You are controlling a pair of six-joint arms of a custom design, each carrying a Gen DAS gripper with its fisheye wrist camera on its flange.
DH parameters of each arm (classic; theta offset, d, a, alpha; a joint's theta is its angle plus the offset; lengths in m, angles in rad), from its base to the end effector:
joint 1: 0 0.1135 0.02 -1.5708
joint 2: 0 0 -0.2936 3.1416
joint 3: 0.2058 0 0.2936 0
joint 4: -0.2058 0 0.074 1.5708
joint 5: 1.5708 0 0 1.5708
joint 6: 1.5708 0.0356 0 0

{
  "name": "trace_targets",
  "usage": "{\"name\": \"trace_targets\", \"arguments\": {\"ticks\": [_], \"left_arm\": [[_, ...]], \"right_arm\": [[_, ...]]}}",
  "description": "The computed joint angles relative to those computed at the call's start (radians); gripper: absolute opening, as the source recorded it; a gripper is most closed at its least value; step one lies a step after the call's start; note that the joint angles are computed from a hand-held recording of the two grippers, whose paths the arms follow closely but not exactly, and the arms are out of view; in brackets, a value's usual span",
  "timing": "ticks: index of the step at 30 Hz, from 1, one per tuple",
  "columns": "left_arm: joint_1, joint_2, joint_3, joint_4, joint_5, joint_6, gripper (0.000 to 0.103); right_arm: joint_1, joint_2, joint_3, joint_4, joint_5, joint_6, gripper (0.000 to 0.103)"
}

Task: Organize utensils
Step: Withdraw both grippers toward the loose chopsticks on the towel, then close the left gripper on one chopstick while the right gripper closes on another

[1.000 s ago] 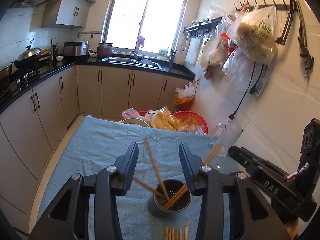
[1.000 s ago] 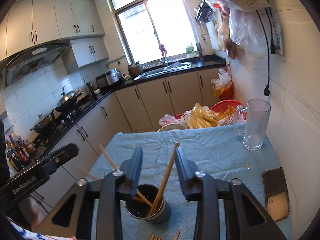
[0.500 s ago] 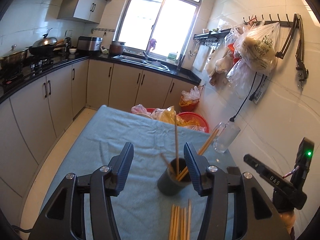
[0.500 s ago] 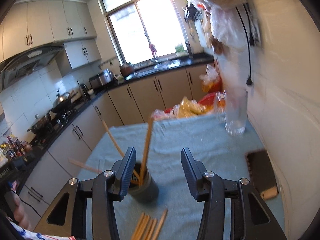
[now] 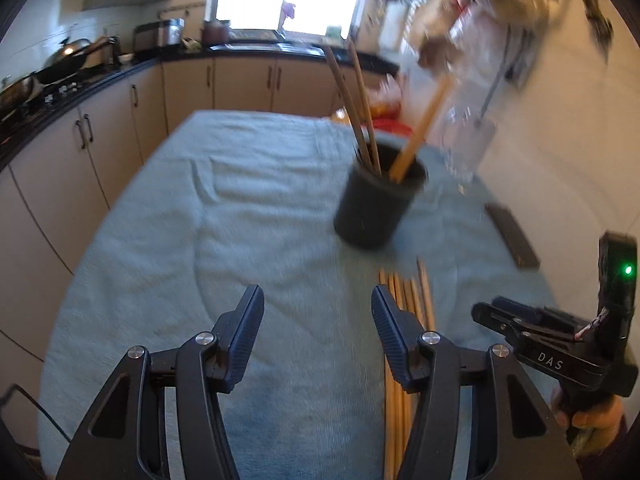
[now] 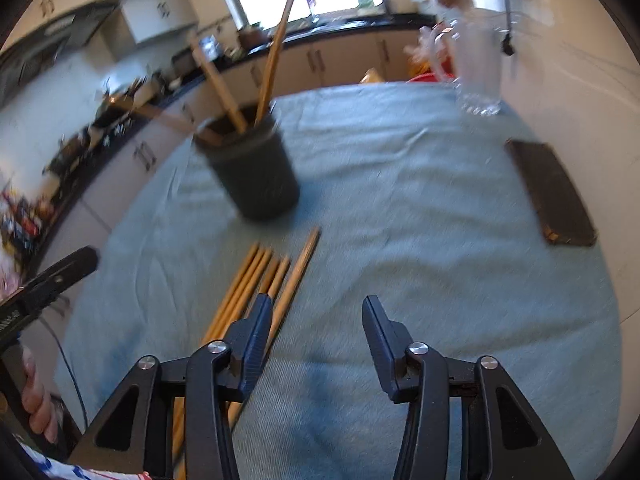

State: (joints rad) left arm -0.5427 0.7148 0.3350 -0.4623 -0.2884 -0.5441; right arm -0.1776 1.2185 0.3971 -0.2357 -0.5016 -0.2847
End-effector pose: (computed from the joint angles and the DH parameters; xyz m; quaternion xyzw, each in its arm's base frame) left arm 0.1418 -0.0737 0.1744 -0.0518 0.9246 -0.0674 0.3713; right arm 0.2098 -0.0203 0.1279 -0.1131 0.9322 0.1773 0.2945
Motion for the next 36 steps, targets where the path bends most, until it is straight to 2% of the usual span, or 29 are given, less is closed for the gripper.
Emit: {"name": "trace_targets", "arguments": {"ticks": [4, 8, 11, 13, 15, 17, 20, 22, 31, 36], "left_arm": [[-0.023, 0.116, -0.017, 0.089, 0.042, 0.019, 0.05], [-0.048, 0.256, -0.007, 0.164, 0.072, 0.047, 0.038], [-0.061, 0.349, -0.001, 0.227, 0.1, 0.057, 0.037], [-0.077, 0.406, 0.006, 0.258, 0.103, 0.057, 0.037], [-0.094, 0.458, 0.011, 0.289, 0.104, 0.056, 0.032], [-0.108, 0.495, 0.02, 0.312, 0.094, 0.062, 0.028], [-0.128, 0.558, 0.053, 0.301, 0.032, 0.074, 0.017], [-0.123, 0.552, 0.054, 0.283, 0.021, 0.086, 0.015], [0.076, 0.398, 0.02, 0.152, 0.163, 0.137, 0.015], [0.136, 0.424, 0.063, 0.117, 0.207, 0.159, 0.015]], "right_arm": [[0.06, 0.028, -0.032, 0.043, 0.023, -0.001, 0.04], [0.125, 0.058, -0.049, 0.104, 0.062, 0.024, 0.04], [0.174, 0.086, -0.056, 0.153, 0.109, 0.033, 0.039], [0.195, 0.098, -0.065, 0.193, 0.127, 0.04, 0.039], [0.201, 0.1, -0.059, 0.19, 0.141, 0.038, 0.039], [0.201, 0.107, -0.058, 0.196, 0.202, 0.027, 0.038], [0.163, 0.109, -0.057, 0.193, 0.224, -0.01, 0.036], [0.115, 0.105, -0.055, 0.178, 0.236, -0.034, 0.036], [-0.121, 0.172, 0.024, 0.054, 0.111, -0.148, 0.036], [-0.103, 0.232, 0.097, 0.007, 0.131, -0.131, 0.036]]}}
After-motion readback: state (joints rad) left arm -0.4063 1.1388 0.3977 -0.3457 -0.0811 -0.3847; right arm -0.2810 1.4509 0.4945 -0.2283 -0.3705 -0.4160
